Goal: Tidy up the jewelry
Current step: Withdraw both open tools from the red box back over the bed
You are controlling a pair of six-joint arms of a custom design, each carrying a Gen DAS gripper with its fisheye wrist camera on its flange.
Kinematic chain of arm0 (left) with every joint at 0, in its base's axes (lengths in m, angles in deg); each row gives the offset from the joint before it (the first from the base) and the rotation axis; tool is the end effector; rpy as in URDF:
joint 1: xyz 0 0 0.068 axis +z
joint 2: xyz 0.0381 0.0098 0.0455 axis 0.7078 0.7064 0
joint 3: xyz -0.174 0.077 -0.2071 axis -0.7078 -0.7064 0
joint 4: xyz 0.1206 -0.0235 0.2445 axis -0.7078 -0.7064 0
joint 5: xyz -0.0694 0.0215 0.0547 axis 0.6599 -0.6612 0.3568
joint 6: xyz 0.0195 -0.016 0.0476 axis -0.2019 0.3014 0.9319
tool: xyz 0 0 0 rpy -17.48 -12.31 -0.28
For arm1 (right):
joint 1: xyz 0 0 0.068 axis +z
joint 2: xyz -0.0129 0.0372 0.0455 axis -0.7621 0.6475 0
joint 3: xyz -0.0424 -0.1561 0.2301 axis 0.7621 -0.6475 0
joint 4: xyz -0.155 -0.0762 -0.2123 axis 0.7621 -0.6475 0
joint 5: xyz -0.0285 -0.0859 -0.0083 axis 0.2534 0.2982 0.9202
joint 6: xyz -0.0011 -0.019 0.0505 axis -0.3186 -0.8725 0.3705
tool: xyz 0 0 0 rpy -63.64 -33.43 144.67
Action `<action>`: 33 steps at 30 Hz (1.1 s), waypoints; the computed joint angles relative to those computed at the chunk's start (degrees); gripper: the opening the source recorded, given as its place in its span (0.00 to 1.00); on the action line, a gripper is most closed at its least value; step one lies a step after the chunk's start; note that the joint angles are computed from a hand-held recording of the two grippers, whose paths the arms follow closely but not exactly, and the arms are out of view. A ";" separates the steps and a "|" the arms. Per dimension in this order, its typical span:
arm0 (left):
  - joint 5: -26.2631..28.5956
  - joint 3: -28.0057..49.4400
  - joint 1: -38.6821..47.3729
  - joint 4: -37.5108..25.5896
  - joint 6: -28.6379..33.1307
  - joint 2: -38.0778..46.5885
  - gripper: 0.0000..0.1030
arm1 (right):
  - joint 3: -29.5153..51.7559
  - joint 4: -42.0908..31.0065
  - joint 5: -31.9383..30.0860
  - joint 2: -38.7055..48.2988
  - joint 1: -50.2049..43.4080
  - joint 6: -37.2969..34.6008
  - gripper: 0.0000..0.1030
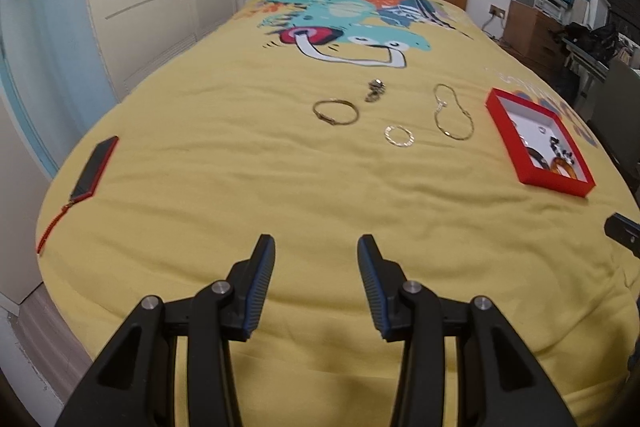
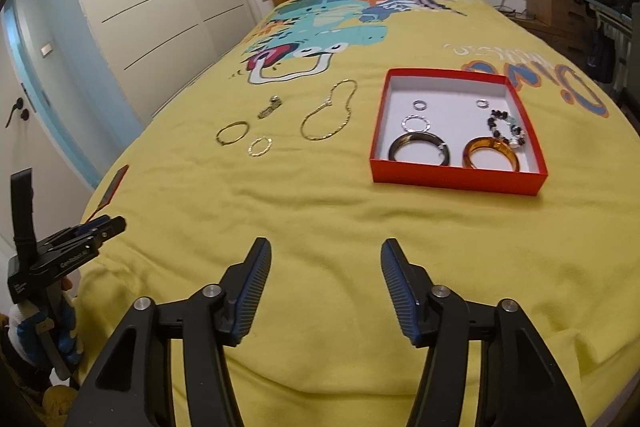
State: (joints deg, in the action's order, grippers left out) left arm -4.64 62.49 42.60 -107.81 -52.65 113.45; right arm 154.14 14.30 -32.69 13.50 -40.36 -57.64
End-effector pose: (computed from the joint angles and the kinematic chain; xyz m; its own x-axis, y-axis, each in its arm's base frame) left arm 0.2280 -0.0045 0.3526 -0.7225 -0.1243 -0.6801 -0.1740 0.9847 0.0049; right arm 0.2561 0.0506 0.3543 -0.7537 -0.0584 -0.6546 -0.2659 0.9380 0.2224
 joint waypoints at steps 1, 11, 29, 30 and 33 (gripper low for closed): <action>-0.45 -0.57 0.34 0.52 -0.18 -0.23 0.40 | -0.34 0.27 0.44 0.05 0.16 0.33 0.59; -0.19 -3.38 2.28 1.97 -1.02 -0.62 0.40 | -4.72 0.61 3.32 0.27 2.11 1.69 0.61; 4.97 -4.38 5.95 -0.26 1.04 -1.76 0.40 | -4.49 -0.88 8.31 -1.11 4.12 6.04 0.64; 5.04 -4.37 6.10 -0.32 0.99 -1.77 0.40 | -4.30 -0.92 8.39 -0.88 4.26 6.03 0.64; 5.24 -4.48 6.21 -0.53 0.95 -1.79 0.40 | -4.19 -0.77 8.12 -0.41 4.41 5.77 0.64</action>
